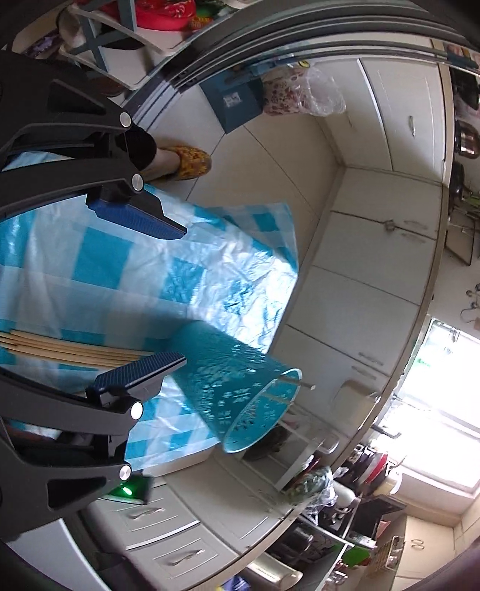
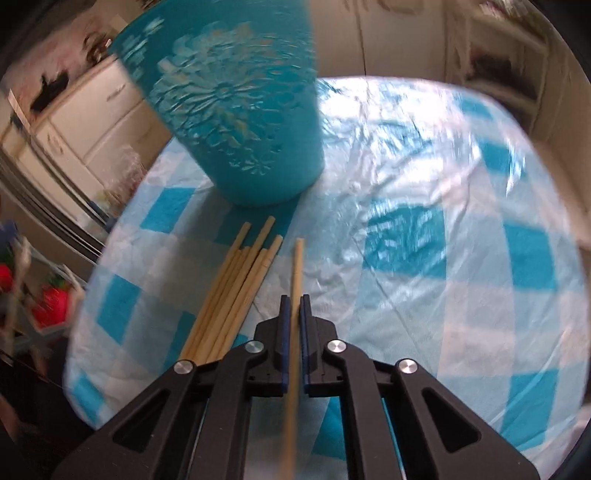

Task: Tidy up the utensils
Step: 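Lift the chopstick with the right tool and release it into the basket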

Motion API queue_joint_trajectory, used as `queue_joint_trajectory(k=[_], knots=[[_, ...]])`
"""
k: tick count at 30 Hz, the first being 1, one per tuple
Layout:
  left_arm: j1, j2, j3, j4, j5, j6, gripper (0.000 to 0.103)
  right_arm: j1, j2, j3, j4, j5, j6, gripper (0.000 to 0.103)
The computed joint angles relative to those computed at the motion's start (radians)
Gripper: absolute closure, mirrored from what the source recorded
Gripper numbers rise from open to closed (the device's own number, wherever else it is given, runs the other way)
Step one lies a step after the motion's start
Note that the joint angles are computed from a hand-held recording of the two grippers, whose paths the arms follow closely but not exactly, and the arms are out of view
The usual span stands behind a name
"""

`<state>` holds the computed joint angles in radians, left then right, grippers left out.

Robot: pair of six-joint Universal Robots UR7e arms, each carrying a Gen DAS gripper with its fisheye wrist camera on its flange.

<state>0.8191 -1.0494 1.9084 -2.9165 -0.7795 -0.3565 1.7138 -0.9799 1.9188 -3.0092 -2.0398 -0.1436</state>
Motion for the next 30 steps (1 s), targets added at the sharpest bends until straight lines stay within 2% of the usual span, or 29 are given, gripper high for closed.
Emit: queue_joint_trajectory(k=[5,8,13,18,21,25,28,30], knots=[[0.012,-0.012,0.028,0.053,-0.038,-0.044,0.041,-0.023,-0.13,0.097,-0.047,0.226,0.071,0.097],[0.018,-0.01,0.03,0.081,-0.059,-0.066,0.04,-0.011,-0.184,0.102,-0.069,0.337,0.084,0.097],[0.012,-0.015,0.045,0.085,-0.071,-0.076,0.04,0.047,-0.163,-0.011,-0.133,0.417,0.085,0.097],[-0.007,-0.024,0.058,0.081,-0.066,-0.083,0.04,0.102,-0.028,-0.194,-0.274,0.355,0.02,0.097],[-0.024,-0.027,0.07,0.066,-0.053,-0.071,0.039,0.121,0.073,-0.302,-0.383,0.271,-0.045,0.097],[-0.038,-0.031,0.083,0.052,-0.043,-0.068,0.037,0.133,0.222,-0.442,-0.531,0.121,-0.187,0.097],[-0.038,-0.03,0.084,0.055,-0.048,-0.073,0.036,0.124,0.28,-0.502,-0.527,0.056,-0.231,0.097],[-0.035,-0.031,0.086,0.059,-0.057,-0.078,0.035,0.118,0.288,-0.503,-0.511,0.041,-0.237,0.097]])
